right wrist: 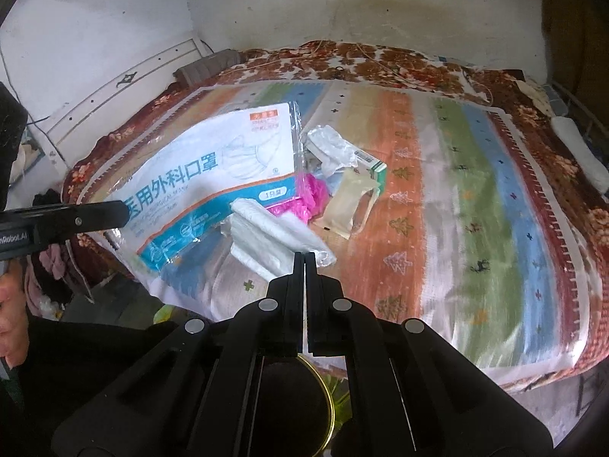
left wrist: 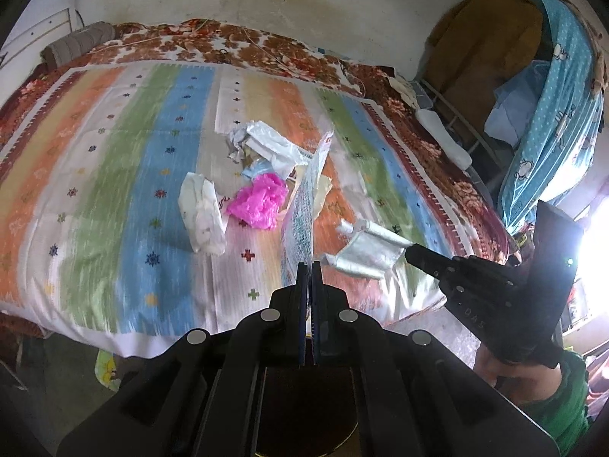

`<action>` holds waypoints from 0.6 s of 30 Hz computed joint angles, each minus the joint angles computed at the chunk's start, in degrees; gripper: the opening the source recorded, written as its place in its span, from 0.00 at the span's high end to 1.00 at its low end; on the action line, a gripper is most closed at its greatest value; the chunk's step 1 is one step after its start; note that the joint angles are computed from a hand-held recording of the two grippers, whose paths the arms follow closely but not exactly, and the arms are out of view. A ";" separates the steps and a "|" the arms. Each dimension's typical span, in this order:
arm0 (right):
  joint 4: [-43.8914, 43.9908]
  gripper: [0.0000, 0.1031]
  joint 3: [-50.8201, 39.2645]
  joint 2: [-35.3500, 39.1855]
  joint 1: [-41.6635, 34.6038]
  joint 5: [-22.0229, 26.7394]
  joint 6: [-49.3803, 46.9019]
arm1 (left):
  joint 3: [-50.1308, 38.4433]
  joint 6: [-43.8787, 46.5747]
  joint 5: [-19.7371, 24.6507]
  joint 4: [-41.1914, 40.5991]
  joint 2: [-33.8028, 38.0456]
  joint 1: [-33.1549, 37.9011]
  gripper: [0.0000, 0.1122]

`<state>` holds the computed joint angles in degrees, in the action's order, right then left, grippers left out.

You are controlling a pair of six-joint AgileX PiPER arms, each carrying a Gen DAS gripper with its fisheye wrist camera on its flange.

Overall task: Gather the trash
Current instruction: 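Lift the mask package and white tissue back over the bin with both grippers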

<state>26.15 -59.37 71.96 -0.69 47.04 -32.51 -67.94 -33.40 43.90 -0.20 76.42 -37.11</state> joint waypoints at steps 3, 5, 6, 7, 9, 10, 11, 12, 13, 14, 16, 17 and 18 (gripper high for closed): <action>-2.21 1.00 1.48 -1.51 1.44 -1.09 1.77 | 1.30 -2.01 -0.38 1.99 -1.22 -1.72 1.00; -2.40 1.00 2.81 -2.84 1.70 -1.29 2.56 | 2.83 -2.81 -0.52 1.91 -1.94 -2.24 1.00; -2.30 1.00 3.43 -3.46 1.69 -1.25 2.84 | 3.68 -2.91 -0.63 1.28 -2.34 -2.22 1.00; -2.46 1.00 4.11 -4.23 1.86 -1.17 3.43 | 4.40 -3.17 -0.79 1.04 -2.76 -2.35 1.00; -3.52 1.00 5.66 -5.81 2.46 -1.35 4.86 | 5.73 -3.84 -1.01 1.05 -3.54 -2.98 1.00; -3.56 1.00 6.27 -6.42 2.44 -1.26 4.96 | 6.23 -4.82 -1.02 1.72 -3.91 -3.67 1.00; -3.82 1.00 6.98 -7.15 2.56 -1.14 5.48 | 6.74 -5.37 -1.03 2.01 -4.20 -4.16 1.00; -3.94 1.00 7.51 -7.70 2.62 -0.98 5.80 | 7.22 -6.06 -0.81 2.22 -4.43 -4.72 1.00; -4.17 1.00 8.22 -8.35 2.69 -0.88 6.30 | 7.65 -6.55 -0.77 2.25 -4.61 -5.16 1.00; -4.60 1.00 8.75 -8.78 2.88 -1.05 6.84 | 8.00 -6.66 -0.71 2.06 -4.82 -5.54 1.00; -5.60 1.00 9.58 -9.28 3.68 -1.39 8.43 | 8.81 -7.55 -0.56 2.69 -5.42 -7.04 1.00; -5.89 1.00 9.93 -9.49 3.96 -1.45 9.05 | 9.13 -8.81 -0.38 3.88 -5.66 -8.17 1.00; -6.41 1.00 10.26 -9.73 4.37 -1.47 9.82 | 9.41 -10.04 -0.09 5.08 -5.74 -9.36 1.00</action>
<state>19.74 -49.11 62.23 3.68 45.57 -22.69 -58.53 -43.44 43.81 4.88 70.68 -46.46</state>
